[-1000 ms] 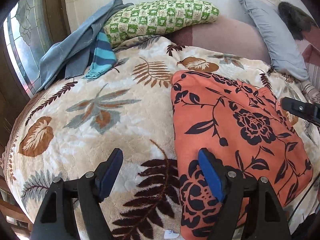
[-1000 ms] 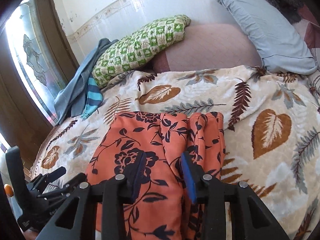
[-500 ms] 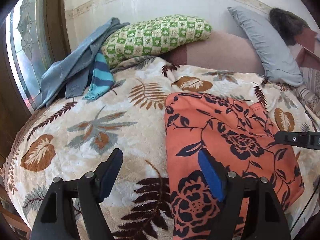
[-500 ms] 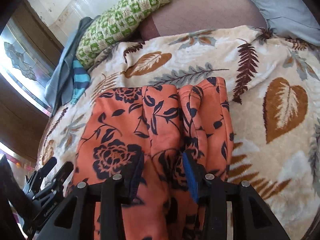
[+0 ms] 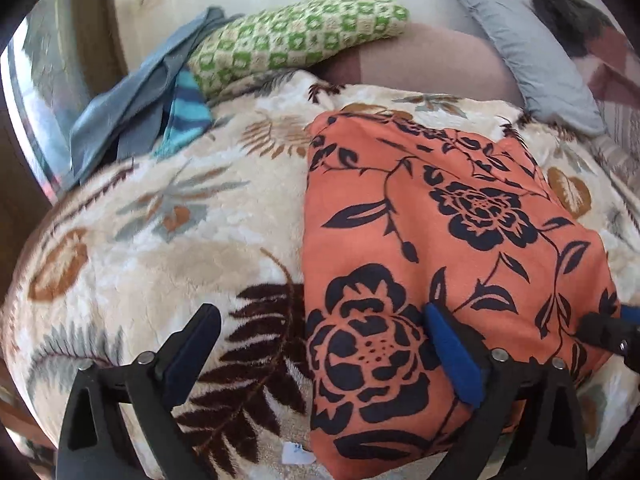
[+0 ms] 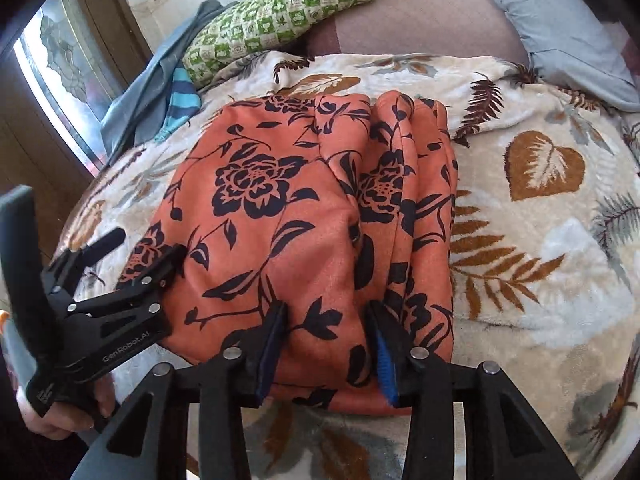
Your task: Fold small clothes
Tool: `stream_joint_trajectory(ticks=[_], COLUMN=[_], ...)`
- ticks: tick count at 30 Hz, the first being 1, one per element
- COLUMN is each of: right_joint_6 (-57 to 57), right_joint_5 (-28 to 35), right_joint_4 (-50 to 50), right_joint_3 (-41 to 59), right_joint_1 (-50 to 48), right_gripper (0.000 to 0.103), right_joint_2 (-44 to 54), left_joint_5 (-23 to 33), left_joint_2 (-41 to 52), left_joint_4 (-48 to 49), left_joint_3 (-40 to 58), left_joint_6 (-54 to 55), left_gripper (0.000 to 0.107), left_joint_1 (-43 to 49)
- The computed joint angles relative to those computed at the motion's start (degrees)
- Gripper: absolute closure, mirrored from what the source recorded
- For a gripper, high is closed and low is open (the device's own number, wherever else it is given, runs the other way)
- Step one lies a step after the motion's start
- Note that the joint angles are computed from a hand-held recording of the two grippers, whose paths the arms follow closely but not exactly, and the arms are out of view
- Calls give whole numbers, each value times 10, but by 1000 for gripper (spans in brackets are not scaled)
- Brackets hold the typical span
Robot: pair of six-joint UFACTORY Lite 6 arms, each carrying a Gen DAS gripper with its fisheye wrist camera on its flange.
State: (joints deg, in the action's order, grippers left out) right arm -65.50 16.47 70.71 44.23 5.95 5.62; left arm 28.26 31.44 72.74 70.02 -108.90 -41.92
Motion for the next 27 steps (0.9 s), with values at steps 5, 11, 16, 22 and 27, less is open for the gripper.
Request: stream_joint_trajectory(ticks=[5,11,16,22,27], right_joint_6=[6,174,323,518,670], right_joint_5=[29,86,108,114,98], right_joint_4=[-34,-224,-336,-501,-643], right_joint_3=[-109,-147,-111,-69,-68], right_joint_1=[-39,-52,-22,54,121], right_gripper=[59,52,51,49,49], right_joint_2=[-178,-371,-445,-486,-504], left_joint_5=[127,293,388,471,506], left_joint_2=[-61,-167,-209,-247,-279], left_joint_4=[-72,-69,-101,-102,-100], left_joint_3=[-15,-20,28,44,44], left_joint_6=[96,127,163,151,142], left_gripper=[5,5,5,5,5], left_joint_1=[-80,-206,-241,-267,-273])
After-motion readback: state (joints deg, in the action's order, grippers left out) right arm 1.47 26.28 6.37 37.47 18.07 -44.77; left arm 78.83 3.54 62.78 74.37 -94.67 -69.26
